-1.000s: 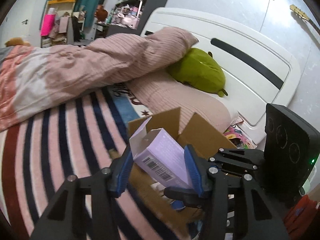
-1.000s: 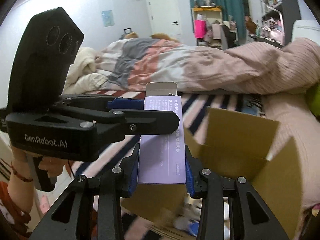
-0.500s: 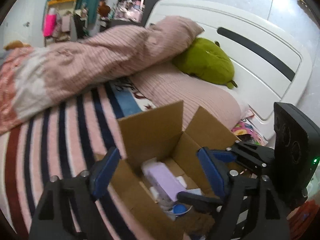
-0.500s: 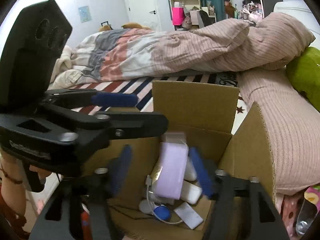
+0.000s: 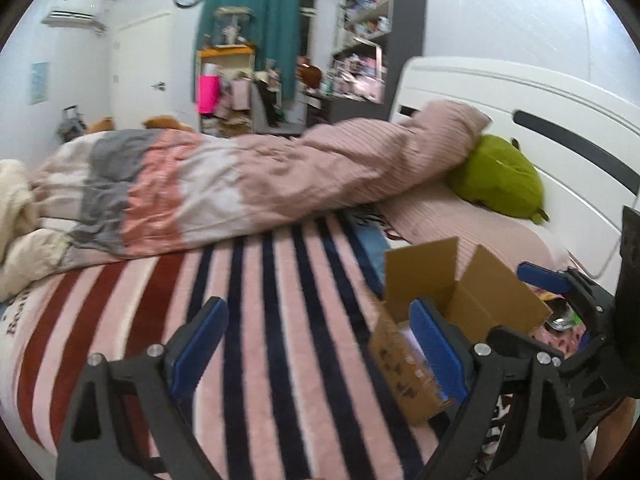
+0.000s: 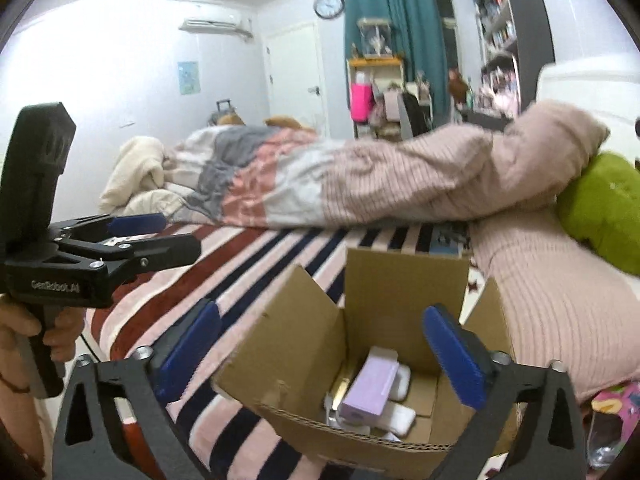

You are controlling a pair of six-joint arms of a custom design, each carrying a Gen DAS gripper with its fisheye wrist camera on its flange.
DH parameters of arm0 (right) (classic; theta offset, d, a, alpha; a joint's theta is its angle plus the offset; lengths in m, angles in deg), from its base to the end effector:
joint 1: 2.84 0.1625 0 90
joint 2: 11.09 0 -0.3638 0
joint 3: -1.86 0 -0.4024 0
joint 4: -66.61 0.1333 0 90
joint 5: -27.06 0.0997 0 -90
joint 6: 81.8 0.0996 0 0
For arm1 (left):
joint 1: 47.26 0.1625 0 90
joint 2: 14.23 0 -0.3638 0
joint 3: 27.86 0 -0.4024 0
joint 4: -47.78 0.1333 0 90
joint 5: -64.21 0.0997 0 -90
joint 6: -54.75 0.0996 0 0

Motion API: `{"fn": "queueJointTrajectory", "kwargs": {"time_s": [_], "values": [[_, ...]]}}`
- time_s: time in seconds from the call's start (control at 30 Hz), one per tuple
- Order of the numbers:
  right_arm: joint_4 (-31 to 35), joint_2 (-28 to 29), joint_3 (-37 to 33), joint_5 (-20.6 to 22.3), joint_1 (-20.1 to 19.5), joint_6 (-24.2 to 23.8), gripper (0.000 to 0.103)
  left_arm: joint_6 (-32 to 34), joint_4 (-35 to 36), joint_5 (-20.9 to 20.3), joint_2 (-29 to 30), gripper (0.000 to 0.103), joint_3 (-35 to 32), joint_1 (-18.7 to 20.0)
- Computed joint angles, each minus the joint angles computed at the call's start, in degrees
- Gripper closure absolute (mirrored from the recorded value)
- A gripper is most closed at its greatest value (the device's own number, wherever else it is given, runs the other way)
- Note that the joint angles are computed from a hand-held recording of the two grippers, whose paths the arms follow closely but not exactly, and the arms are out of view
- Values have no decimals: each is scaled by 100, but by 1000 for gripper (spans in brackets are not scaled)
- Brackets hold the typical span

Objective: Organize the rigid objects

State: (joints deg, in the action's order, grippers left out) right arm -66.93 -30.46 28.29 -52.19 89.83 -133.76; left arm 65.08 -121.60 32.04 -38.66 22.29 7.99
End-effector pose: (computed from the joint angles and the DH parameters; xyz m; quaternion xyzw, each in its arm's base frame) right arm 0.1927 -0.8729 0.2143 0.4600 -0.8267 0.3203 0.0491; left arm -0.2747 -0.7777 0.1872 0.0979 0.8051 -0.4774 0.3381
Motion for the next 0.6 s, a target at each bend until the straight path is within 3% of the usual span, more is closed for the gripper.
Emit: {"fn": "queueJointTrajectory", "kwargs": {"time_s": [0.13,0.23,0.6], "values": [[-474,-346,738,52,40,-108,0,-17,-494,123,-396,13,717,-46],[-456,-371,818,37,61,3,0,-66,-615,186,-568,13,1022,-49],[-752,-410,1048,-207,107,155,0,-197,-656,279,-740,13,1331,-34]]}}
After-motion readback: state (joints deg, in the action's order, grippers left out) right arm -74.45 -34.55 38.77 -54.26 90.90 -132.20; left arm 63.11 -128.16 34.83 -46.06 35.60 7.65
